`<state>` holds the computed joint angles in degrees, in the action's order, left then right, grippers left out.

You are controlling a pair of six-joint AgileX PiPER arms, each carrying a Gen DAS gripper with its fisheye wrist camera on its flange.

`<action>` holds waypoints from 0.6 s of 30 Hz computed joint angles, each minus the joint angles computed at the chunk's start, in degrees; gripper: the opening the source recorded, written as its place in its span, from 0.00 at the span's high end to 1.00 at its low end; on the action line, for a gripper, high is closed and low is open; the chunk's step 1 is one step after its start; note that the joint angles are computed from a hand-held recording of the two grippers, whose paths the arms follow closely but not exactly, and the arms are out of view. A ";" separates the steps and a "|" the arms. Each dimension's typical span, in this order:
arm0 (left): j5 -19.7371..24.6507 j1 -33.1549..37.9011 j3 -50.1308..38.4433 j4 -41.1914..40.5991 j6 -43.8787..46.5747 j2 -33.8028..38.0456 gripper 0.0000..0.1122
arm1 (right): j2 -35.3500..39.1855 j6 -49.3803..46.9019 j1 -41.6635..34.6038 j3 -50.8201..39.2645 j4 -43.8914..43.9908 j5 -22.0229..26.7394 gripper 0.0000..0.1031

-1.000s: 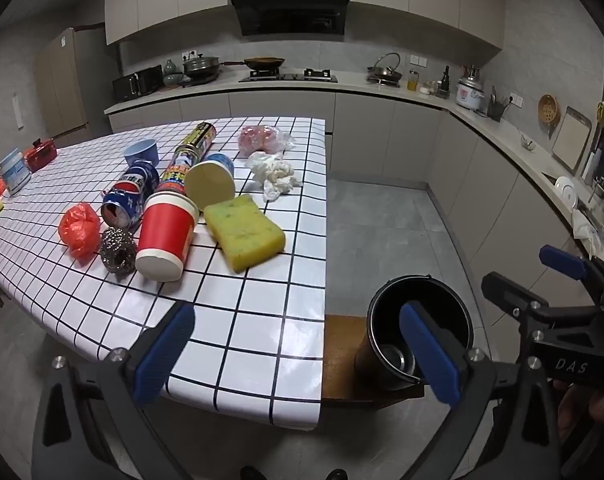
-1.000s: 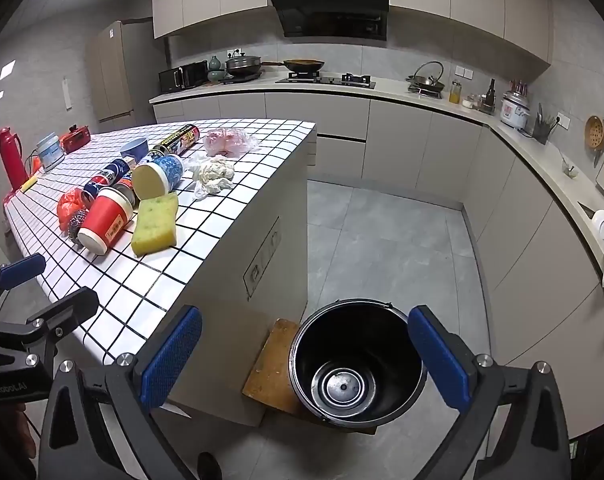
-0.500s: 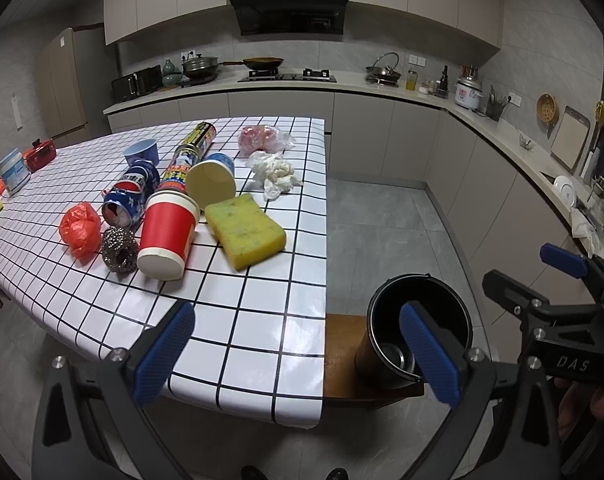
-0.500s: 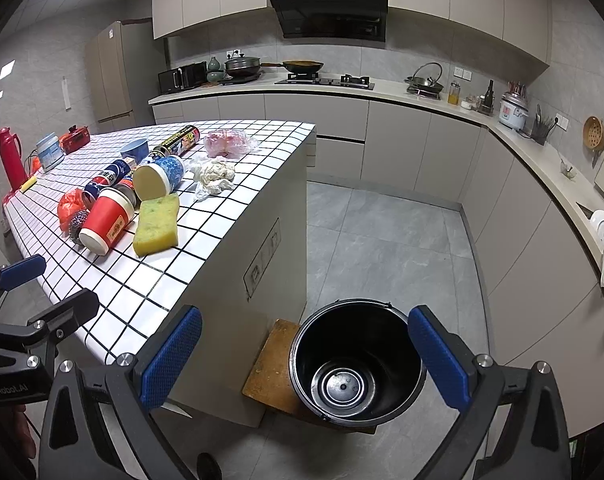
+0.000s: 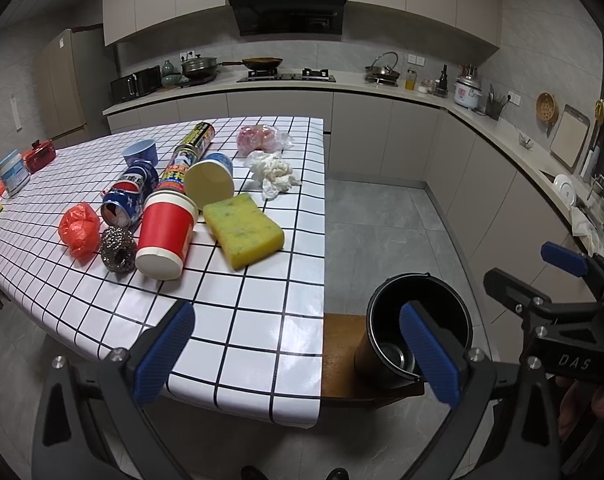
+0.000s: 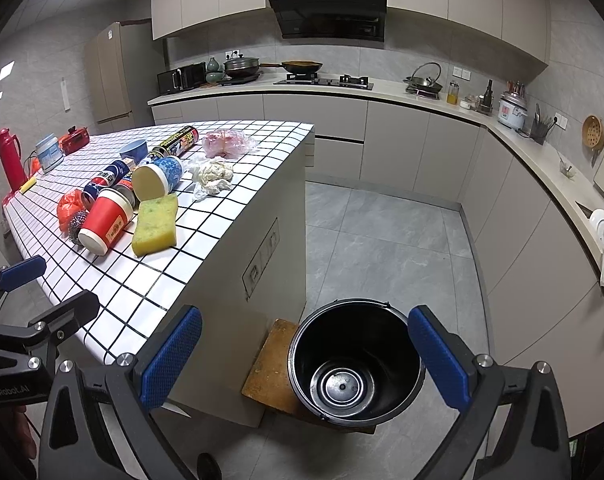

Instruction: Collect trash

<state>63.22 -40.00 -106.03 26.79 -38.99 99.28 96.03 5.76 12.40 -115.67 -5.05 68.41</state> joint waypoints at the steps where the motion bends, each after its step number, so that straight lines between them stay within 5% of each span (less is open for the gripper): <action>1: 0.01 -0.02 0.03 0.04 -0.03 0.00 0.09 | -0.02 -0.03 -0.08 0.00 0.15 0.03 0.00; 18: -0.12 0.10 0.28 -0.29 0.10 0.00 0.08 | -0.10 -0.13 -0.24 0.16 0.27 -0.03 0.00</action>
<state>63.10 -39.90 -105.75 26.50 -38.89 99.28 95.92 5.63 12.16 -115.51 -4.78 68.38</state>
